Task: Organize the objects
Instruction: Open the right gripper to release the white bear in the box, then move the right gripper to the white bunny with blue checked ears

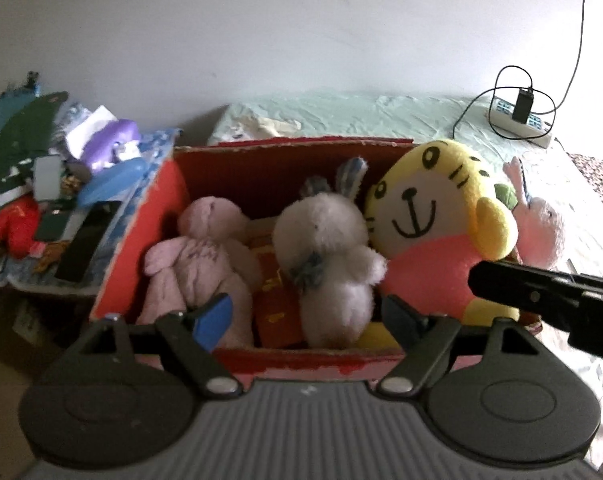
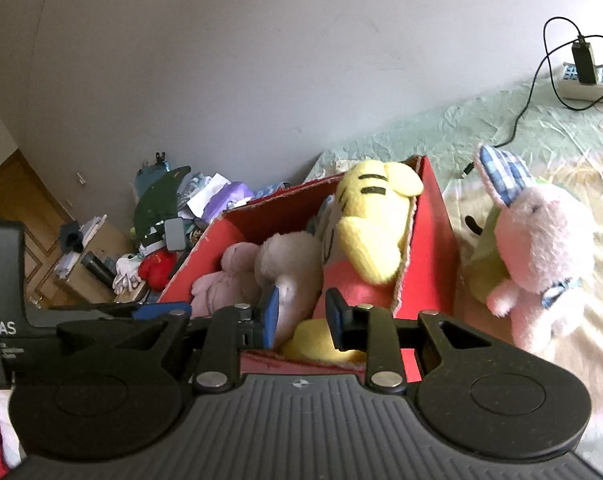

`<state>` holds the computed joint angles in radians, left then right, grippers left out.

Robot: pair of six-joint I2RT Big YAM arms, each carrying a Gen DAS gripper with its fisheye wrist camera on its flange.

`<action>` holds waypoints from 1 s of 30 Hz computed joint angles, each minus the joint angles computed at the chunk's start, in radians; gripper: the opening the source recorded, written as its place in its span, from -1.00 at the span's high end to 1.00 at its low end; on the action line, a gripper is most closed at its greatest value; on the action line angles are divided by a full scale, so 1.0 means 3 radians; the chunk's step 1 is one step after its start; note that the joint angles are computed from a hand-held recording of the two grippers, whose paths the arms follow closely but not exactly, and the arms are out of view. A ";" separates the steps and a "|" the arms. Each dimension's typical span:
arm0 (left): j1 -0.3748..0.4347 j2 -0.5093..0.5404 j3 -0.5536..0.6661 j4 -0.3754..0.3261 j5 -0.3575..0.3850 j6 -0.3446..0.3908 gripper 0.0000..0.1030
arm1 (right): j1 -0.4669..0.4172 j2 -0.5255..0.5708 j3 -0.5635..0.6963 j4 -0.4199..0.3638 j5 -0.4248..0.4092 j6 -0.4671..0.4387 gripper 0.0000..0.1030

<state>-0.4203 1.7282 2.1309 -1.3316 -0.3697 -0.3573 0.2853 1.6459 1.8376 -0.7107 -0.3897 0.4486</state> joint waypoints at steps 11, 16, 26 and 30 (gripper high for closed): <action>-0.0047 0.0057 0.0169 -0.0151 0.0021 0.0095 -0.46 | 0.0003 -0.0074 0.0023 -0.0191 0.0321 0.0239 0.42; -0.0016 -0.0005 0.0042 0.0011 0.0122 0.0289 -0.46 | 0.0037 -0.0211 -0.0208 -0.0042 0.0497 0.0435 0.41; -0.0076 0.0084 0.0219 -0.0071 0.0051 0.0316 -0.48 | -0.0073 -0.0255 -0.0222 -0.0235 0.0562 0.0289 0.40; -0.0150 0.0166 0.0355 -0.0198 -0.0123 0.0172 -0.41 | -0.0209 -0.0224 -0.0177 -0.0383 0.0349 0.0108 0.40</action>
